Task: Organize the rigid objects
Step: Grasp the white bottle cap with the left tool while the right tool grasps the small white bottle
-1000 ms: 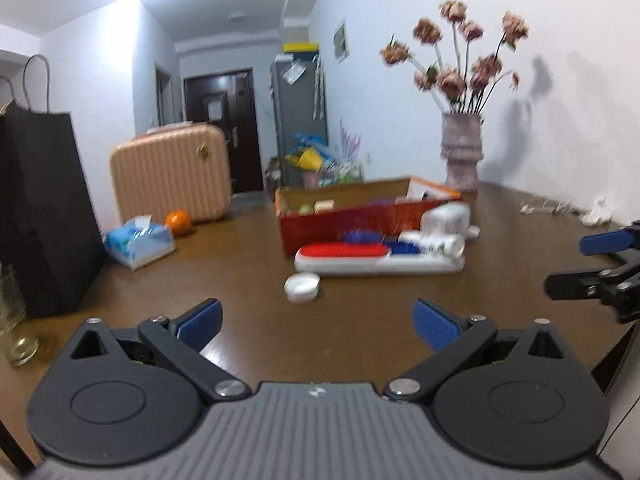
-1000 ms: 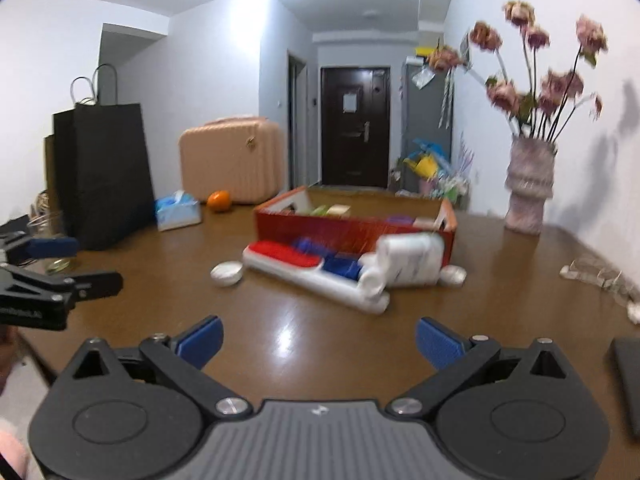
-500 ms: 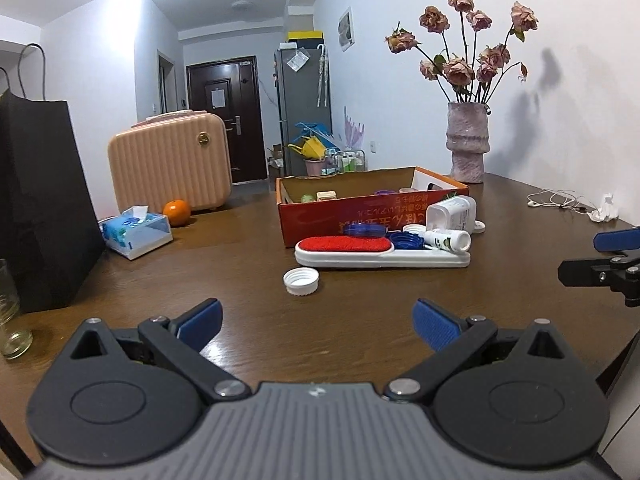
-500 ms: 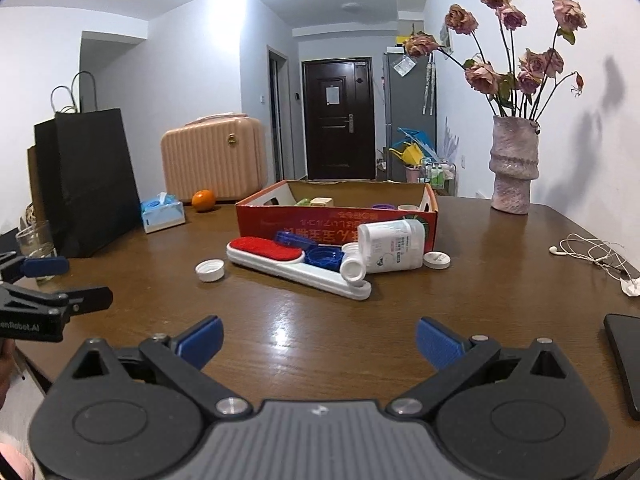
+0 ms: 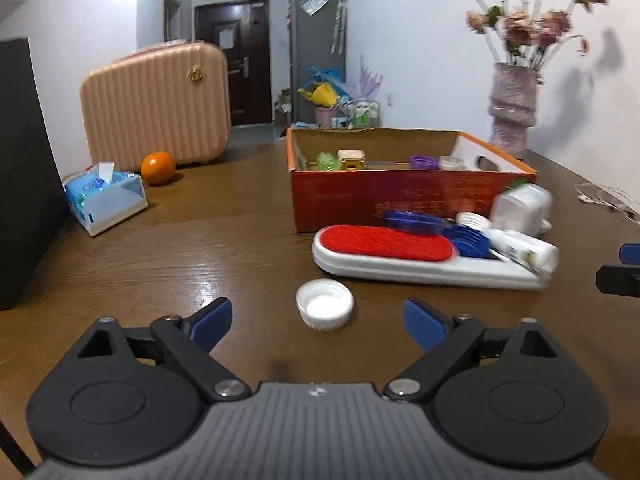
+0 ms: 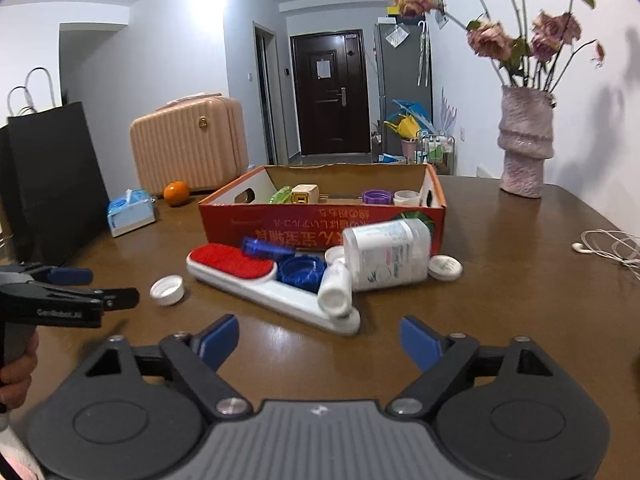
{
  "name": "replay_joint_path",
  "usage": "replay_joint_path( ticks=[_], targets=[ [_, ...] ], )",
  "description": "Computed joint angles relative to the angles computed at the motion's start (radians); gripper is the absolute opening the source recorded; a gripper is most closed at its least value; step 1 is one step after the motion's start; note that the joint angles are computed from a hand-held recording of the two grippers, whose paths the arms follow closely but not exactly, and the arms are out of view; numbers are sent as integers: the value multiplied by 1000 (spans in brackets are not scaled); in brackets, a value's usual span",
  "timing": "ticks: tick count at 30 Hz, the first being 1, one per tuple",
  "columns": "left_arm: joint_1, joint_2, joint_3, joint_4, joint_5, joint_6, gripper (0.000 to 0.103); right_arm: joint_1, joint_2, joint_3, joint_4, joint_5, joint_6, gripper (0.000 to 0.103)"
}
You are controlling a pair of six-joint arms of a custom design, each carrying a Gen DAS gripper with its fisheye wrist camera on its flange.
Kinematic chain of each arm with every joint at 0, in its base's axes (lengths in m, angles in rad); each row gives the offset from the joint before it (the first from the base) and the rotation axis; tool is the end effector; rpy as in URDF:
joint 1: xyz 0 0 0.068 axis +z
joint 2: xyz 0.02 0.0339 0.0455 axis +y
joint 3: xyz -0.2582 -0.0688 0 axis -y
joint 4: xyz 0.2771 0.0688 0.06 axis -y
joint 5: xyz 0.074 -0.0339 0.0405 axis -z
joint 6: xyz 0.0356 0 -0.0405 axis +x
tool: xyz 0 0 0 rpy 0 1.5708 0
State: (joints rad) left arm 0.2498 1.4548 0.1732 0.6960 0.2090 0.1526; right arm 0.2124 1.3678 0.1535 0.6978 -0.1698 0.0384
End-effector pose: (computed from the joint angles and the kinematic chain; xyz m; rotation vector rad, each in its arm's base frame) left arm 0.2124 0.0466 0.0613 0.0164 2.1420 0.0096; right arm 0.2096 0.0514 0.0738 -0.2852 2.0765 0.3292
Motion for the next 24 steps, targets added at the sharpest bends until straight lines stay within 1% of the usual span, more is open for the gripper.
replay_joint_path(
  ticks=[1, 2, 3, 5, 7, 9, 10, 11, 12, 13, 14, 17, 19, 24],
  targets=[
    [-2, 55, 38, 7, -5, -12, 86, 1, 66, 40, 24, 1, 14, 77],
    [-1, 106, 76, 10, -4, -23, 82, 3, 133, 85, 41, 7, 34, 70],
    [4, 141, 102, 12, 9, -32, 79, 6, 195, 131, 49, 14, 50, 67],
    [16, 197, 147, 5, 46, -40, 78, 9, 282, 204, 48, 27, 62, 65],
    [11, 243, 185, -7, 55, -49, 77, 16, 368, 276, 35, 38, 57, 65],
    [0, 282, 215, -17, 53, -44, 70, 16, 438, 331, 40, 42, 69, 65],
    [-6, 296, 224, -21, 49, -39, 61, 13, 459, 353, 30, 42, 77, 65],
    [-11, 308, 233, -30, 47, -33, 46, 10, 478, 374, 19, 40, 92, 58],
    [-11, 315, 244, -47, 51, -25, 40, 6, 492, 394, -1, 31, 99, 41],
    [-8, 321, 244, -42, 57, -25, 41, 0, 501, 414, -32, 14, 101, 30],
    [-6, 318, 241, -41, 58, -28, 40, -4, 505, 418, -37, 1, 113, 27],
    [2, 283, 223, -56, 63, -46, 40, -4, 483, 388, -5, 7, 123, 27],
    [7, 238, 191, -62, 64, -48, 40, -8, 439, 348, 19, 7, 124, 27],
    [16, 13, 55, -105, 82, -37, 40, 0, 260, 209, 35, 11, 95, 27]
  ],
)
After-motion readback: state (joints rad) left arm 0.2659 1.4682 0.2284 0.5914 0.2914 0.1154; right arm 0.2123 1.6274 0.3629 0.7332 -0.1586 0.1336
